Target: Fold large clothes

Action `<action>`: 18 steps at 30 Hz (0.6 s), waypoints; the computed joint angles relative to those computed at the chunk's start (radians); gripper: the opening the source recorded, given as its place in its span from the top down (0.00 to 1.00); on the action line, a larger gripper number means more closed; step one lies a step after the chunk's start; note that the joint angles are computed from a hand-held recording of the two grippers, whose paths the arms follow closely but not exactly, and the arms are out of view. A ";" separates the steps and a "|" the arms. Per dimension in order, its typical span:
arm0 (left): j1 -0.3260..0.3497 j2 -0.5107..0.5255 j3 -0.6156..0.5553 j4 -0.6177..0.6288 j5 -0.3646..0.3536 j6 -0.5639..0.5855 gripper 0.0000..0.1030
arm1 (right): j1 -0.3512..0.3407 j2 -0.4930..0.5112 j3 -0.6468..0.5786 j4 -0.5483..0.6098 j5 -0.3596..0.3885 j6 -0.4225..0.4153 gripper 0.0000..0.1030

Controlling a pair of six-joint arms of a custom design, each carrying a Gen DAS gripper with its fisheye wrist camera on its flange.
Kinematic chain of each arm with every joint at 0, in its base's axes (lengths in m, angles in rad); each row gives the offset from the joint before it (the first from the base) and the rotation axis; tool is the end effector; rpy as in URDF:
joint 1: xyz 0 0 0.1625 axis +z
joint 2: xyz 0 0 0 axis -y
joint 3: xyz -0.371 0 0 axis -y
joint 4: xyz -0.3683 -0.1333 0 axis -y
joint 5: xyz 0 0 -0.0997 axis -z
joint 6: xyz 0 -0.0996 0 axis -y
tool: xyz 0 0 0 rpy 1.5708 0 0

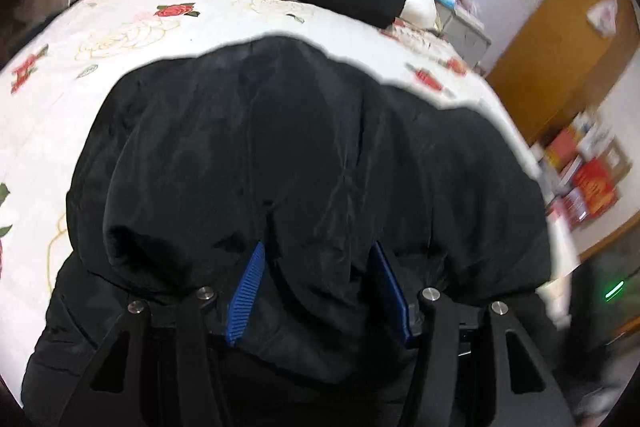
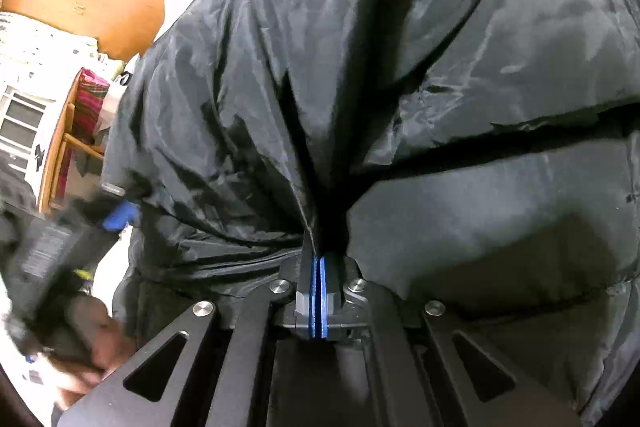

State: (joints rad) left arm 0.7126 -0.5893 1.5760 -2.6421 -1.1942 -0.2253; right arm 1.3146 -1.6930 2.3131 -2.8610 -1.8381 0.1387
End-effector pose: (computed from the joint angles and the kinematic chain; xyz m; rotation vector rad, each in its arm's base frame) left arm -0.3570 -0.5331 -0.0224 0.8612 2.7036 -0.3817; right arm 0.0041 -0.4066 0.3033 -0.6528 -2.6197 0.9161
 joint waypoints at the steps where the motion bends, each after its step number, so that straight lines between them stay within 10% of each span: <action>1: 0.005 0.003 0.012 -0.018 0.004 0.003 0.44 | -0.002 -0.001 0.001 -0.001 0.003 -0.006 1.00; 6: -0.010 0.008 0.007 0.002 0.042 0.013 0.44 | -0.023 -0.060 0.024 0.021 0.044 -0.031 0.98; 18: -0.045 -0.140 0.106 -0.064 0.052 0.054 0.45 | 0.160 -0.074 -0.075 -0.115 -0.196 -0.214 0.92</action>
State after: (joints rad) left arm 0.6673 -0.7294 1.6824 -2.7057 -1.1426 -0.1713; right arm 1.4750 -1.7672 2.2377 -2.9762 -2.0342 -0.0757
